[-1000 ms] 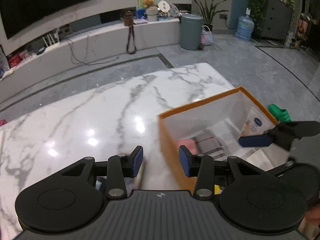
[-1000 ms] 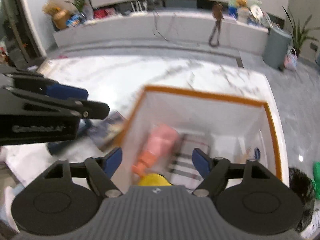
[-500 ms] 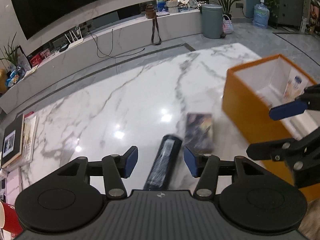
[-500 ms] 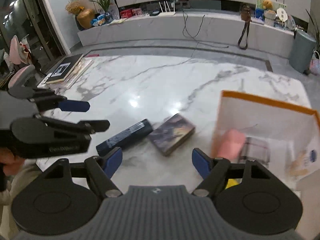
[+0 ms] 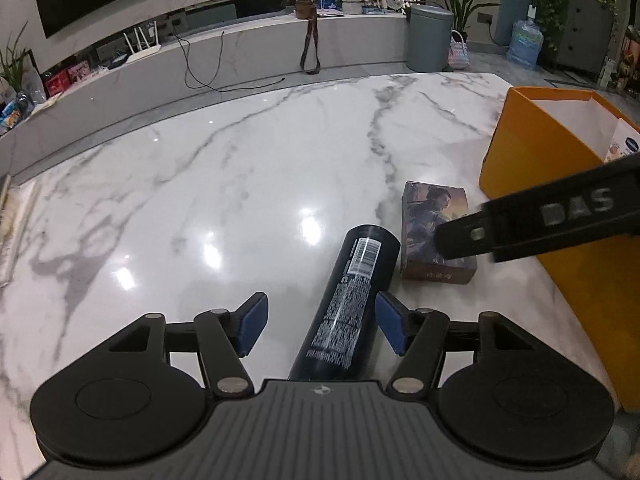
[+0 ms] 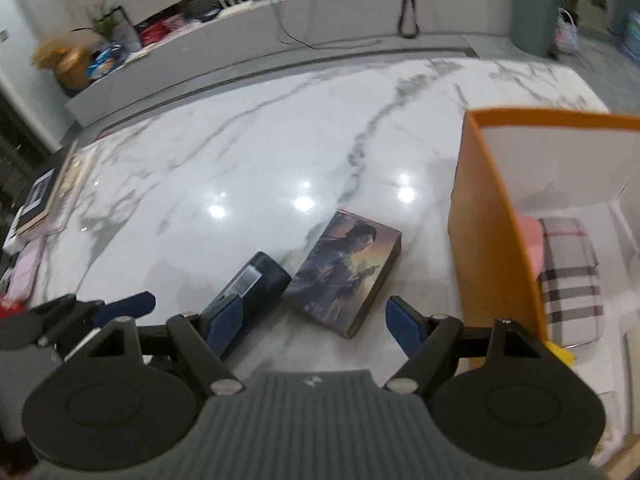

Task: Organize rigid objects
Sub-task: 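Grasp the black spray can with the left tool while the right tool grasps the picture card box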

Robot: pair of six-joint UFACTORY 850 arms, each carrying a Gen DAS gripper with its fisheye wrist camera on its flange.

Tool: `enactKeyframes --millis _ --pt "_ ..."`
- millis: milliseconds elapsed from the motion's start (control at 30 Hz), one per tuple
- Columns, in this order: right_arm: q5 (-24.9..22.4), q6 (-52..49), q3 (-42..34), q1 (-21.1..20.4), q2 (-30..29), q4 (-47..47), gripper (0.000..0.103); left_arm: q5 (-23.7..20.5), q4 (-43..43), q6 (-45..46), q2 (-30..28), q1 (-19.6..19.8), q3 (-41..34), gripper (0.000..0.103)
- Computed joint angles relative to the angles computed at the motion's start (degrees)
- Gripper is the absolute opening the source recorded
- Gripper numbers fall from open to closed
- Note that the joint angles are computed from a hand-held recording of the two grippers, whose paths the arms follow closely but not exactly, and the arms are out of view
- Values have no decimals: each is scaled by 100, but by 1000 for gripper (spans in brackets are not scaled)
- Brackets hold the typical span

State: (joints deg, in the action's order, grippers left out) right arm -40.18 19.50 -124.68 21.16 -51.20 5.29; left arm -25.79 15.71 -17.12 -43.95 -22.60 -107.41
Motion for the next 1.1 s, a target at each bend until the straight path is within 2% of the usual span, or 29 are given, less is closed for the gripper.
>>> enactKeyframes --millis 167,400,500,567,667,800,967,1100 --pt "-251 695 -667 36 -520 -474 76 135 -858 685 -128 95 -57 73" --pt "-901 893 -1871 25 -1296 -491 75 148 -1382 1100 -242 131 -110 72" --pt "-1019 870 -2099 17 -1465 -420 70 68 -1690 1264 -292 167 -184 59" --pt "-932 827 -2009 38 -1428 -477 68 35 -1843 1307 -290 185 -183 54" --pt "-831 698 -1861 50 -1347 -480 67 -38 -1786 1140 -281 193 -192 53" --pt "-849 368 -1681 68 -1223 -361 65 -269 -1371 544 -197 162 -140 50" --pt "-589 -114 -767 118 -676 -146 64 -658 -528 -561 80 59 180 48" --pt "-150 -412 286 173 -59 20 63 -607 -278 -1102 494 31 799 47"
